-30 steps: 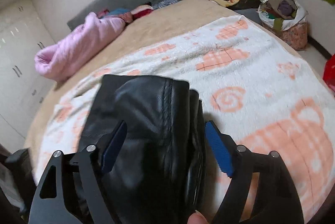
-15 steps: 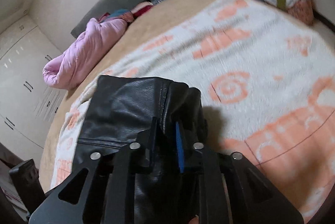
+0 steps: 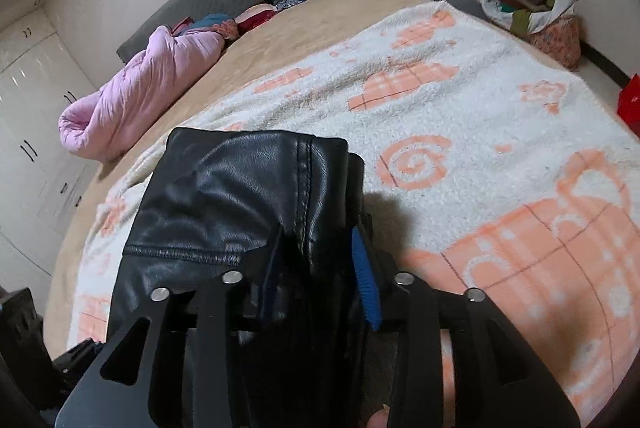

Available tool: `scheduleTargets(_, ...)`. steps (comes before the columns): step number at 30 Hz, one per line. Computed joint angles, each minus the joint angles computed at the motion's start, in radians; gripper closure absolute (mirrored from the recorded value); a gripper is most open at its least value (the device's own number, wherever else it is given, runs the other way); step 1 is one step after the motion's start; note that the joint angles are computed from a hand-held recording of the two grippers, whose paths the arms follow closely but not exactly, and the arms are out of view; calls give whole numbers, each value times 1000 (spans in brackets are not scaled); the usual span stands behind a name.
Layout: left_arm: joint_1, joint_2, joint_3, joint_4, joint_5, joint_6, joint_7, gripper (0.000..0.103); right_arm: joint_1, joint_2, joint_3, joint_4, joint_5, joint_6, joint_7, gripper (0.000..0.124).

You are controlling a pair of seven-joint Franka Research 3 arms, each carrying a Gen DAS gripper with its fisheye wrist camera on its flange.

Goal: Fold large clothes

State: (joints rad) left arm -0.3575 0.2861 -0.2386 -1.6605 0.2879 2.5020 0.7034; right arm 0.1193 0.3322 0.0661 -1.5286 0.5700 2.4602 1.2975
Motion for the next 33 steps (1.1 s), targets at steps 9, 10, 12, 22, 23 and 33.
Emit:
scheduleTargets(9, -10, -25, 0, -7, 26, -26, -21, 9, 1, -150, -14, -172, 25, 77, -36, 52)
scheduleTargets(10, -11, -30, 0, -12, 29, -26, -21, 9, 2, -174, -14, -199, 39, 97, -47, 46)
scheduleTargets(12, -11, -39, -2, -21, 32, -29, -23, 9, 3, -215, -14, -241, 74, 113, -83, 43)
scheduleTargets(22, -6, -83, -8, -62, 36, -17, -35, 9, 51, -386, -44, -407, 121, 167, -195, 29)
scheduleTargets(23, -8, -85, -9, -62, 39, -20, -40, 9, 56, -396, -45, -419, 118, 173, -196, 29)
scheduleTargets(33, -12, -145, -16, -119, 61, -19, -87, 9, 83, -480, -57, -524, 59, 190, -181, 27)
